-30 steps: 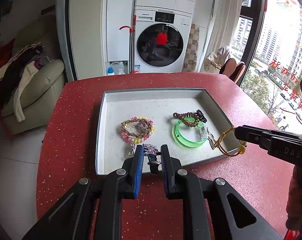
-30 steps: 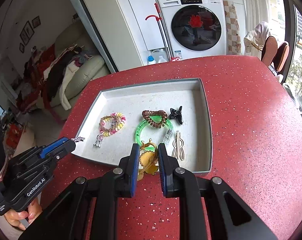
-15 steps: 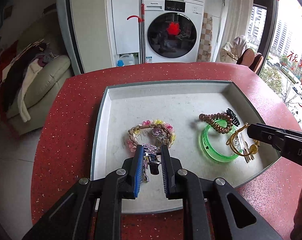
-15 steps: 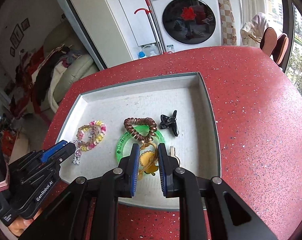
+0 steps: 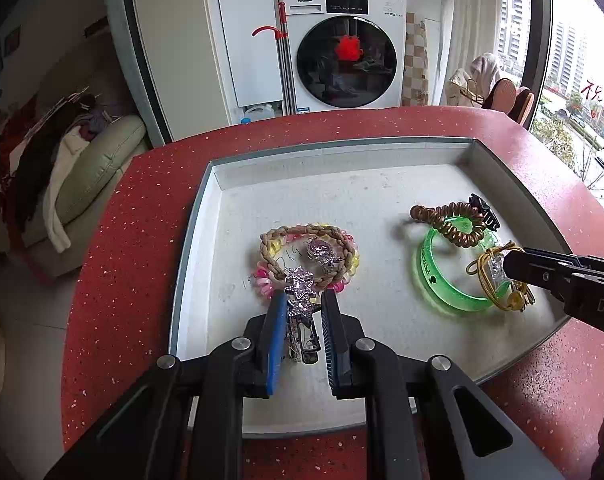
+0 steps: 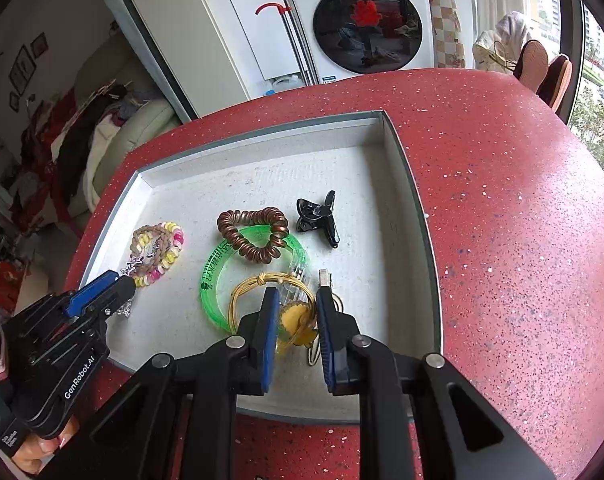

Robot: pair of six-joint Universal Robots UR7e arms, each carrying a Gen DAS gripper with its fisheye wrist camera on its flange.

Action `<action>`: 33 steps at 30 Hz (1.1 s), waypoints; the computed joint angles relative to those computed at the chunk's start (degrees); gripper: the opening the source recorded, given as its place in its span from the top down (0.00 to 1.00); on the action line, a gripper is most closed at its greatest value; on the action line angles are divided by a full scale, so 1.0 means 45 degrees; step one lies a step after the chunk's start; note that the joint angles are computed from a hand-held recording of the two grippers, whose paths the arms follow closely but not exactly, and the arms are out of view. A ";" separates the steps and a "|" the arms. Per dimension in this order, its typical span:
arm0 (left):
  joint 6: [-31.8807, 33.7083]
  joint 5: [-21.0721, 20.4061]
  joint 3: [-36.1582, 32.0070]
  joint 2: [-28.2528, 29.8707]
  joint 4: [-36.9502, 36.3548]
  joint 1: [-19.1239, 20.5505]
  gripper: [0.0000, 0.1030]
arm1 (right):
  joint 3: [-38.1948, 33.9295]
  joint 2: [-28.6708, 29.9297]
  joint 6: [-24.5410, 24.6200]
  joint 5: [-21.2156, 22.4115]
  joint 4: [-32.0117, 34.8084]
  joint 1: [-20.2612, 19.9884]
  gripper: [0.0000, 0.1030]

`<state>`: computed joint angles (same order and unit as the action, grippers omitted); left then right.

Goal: Organize jewelry
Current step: 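Carry the star hairpin and yellow hair tie into the tray and open both tools, then lift both open tools back out of the tray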

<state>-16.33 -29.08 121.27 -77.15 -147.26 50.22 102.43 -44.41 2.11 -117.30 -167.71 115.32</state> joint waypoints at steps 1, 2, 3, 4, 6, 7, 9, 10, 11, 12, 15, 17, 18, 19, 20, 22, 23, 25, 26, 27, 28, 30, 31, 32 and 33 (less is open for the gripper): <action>0.0031 0.0046 -0.0008 0.0027 -0.0006 -0.0002 0.65 | 0.0033 -0.0030 0.0006 0.0039 -0.0010 -0.0011 0.79; -0.0008 0.0115 -0.0013 0.0050 0.0057 -0.0016 0.64 | 0.0034 -0.0052 0.0021 0.0065 0.0046 -0.0013 0.79; -0.0040 0.0180 -0.0015 0.0070 0.0105 -0.0035 0.64 | 0.0024 -0.0070 0.0037 0.0068 0.0136 -0.0014 0.77; -0.0062 0.0235 -0.0005 0.0067 0.0127 -0.0050 0.64 | 0.0015 -0.0084 0.0056 0.0041 0.0199 -0.0005 0.71; -0.0154 0.0318 0.0004 0.0050 0.0204 -0.0065 0.64 | 0.0096 -0.0154 0.0052 0.0045 0.0087 0.0013 0.58; -0.0229 0.0326 -0.0003 0.0012 0.0299 -0.0064 0.64 | 0.0145 -0.0183 0.0045 0.0075 -0.0046 0.0031 0.54; -0.0465 0.0361 -0.0006 -0.0060 0.0488 -0.0095 0.64 | 0.0256 -0.0295 0.0033 0.0222 -0.0253 0.0060 0.52; -0.0523 0.0387 -0.0002 -0.0095 0.0507 -0.0110 0.64 | 0.0299 -0.0338 0.0016 0.0247 -0.0345 0.0085 0.50; -0.0564 0.0401 -0.0002 -0.0135 0.0542 -0.0128 0.64 | 0.0329 -0.0372 -0.0004 0.0244 -0.0423 0.0120 0.48; -0.0596 0.0428 -0.0001 -0.0167 0.0572 -0.0154 0.64 | 0.0373 -0.0410 -0.0026 0.0228 -0.0506 0.0156 0.46; -0.0538 0.0584 0.0069 -0.0251 0.0468 -0.0276 0.64 | 0.0482 -0.0510 -0.0043 0.0255 -0.0694 0.0248 0.45; -0.0488 0.0613 0.0116 -0.0319 0.0356 -0.0362 0.64 | 0.0546 -0.0571 0.0002 0.0270 -0.0754 0.0294 0.45; -0.0503 0.0634 0.0124 -0.0352 0.0354 -0.0391 0.64 | 0.0565 -0.0591 0.0007 0.0279 -0.0778 0.0312 0.45; -0.0526 0.0640 0.0121 -0.0385 0.0384 -0.0417 0.56 | 0.0596 -0.0615 0.0009 0.0267 -0.0809 0.0341 0.45; -0.0590 0.0639 0.0115 -0.0432 0.0463 -0.0445 0.42 | 0.0613 -0.0629 0.0004 0.0227 -0.0836 0.0384 0.44; -0.0463 0.1011 0.0378 -0.0511 -0.0252 -0.0628 0.00 | 0.0661 -0.0648 -0.0051 0.0138 -0.0937 0.0482 0.44; -0.0192 0.1185 0.0532 -0.0530 -0.0787 -0.0749 0.00 | 0.0695 -0.0665 -0.0094 0.0072 -0.0995 0.0530 0.44; -0.0291 0.1155 0.0533 -0.0687 -0.0468 -0.0846 0.00 | 0.0734 -0.0678 -0.0129 -0.0029 -0.1077 0.0639 0.42; -0.0440 0.1137 0.0541 -0.0780 -0.0262 -0.0894 0.00 | 0.0804 -0.0697 -0.0143 -0.0056 -0.1180 0.0690 0.41; -0.0585 0.1139 0.0582 -0.0877 -0.0116 -0.0951 0.00 | 0.0918 -0.0722 -0.0173 -0.0103 -0.1348 0.0745 0.38; -0.0774 0.1147 0.0637 -0.0981 0.0053 -0.1011 0.00 | 0.1016 -0.0731 -0.0211 -0.0181 -0.1515 0.0806 0.37; -0.1136 0.1138 0.0782 -0.1212 0.0351 -0.1118 0.00 | 0.1221 -0.0717 -0.0322 -0.0413 -0.1903 0.0935 0.30; -0.1397 0.1151 0.0872 -0.1330 0.0575 -0.1179 0.00 | 0.1329 -0.0697 -0.0371 -0.0553 -0.2128 0.1008 0.27; -0.1588 0.1235 0.0995 -0.1432 0.0659 -0.1256 0.00 | 0.1439 -0.0676 -0.0424 -0.0694 -0.2360 0.1075 0.25; -0.1766 0.1272 0.1118 -0.1547 0.0760 -0.1333 0.00 | 0.1546 -0.0644 -0.0504 -0.0857 -0.2635 0.1144 0.22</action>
